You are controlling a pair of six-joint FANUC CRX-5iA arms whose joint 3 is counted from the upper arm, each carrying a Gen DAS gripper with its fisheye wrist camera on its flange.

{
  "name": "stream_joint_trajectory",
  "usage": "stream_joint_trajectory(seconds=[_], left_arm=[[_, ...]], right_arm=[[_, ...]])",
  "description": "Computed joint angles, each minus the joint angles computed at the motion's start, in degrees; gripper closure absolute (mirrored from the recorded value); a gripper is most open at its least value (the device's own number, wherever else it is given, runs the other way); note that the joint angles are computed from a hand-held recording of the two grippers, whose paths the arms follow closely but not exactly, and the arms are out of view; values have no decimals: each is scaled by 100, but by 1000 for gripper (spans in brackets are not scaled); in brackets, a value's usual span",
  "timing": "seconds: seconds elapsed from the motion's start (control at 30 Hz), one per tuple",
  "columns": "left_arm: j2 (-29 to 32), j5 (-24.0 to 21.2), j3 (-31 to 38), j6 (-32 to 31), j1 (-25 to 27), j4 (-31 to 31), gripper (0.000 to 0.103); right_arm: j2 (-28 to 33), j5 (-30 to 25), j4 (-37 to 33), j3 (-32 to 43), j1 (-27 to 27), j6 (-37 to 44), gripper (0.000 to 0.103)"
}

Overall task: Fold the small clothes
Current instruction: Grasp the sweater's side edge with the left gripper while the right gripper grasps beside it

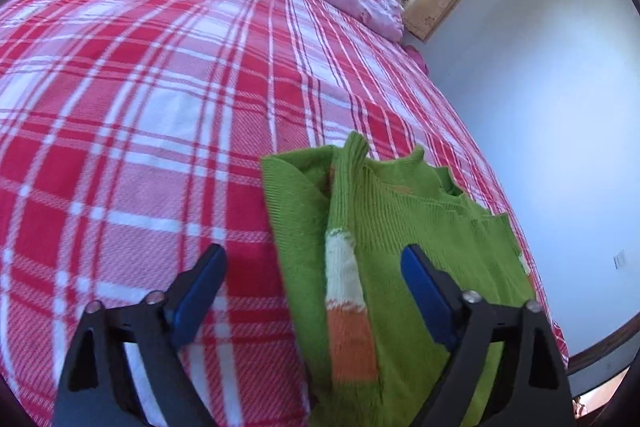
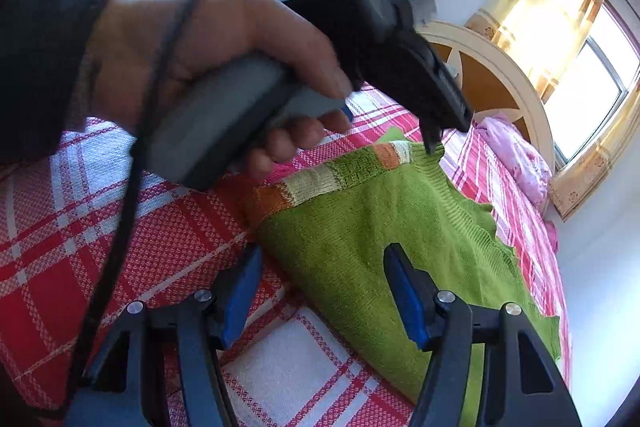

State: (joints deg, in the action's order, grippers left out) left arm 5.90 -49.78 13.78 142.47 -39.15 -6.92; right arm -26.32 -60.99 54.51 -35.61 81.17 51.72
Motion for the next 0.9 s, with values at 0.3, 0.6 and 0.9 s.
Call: stream_joint_trajectory(seconds=[0.3,0.6,0.9], left_arm=[[-6,487,-274,-270,177,292,59],[-474,1773,-1408,-584,425,1253,90],[-352,1466,-1160,-647,402,1149,70]], right_arm=[[47,75,-279,147,-100,66,40],[118,-133,-189,167,117,110,53],[250,-249,78,113,157,11,53]])
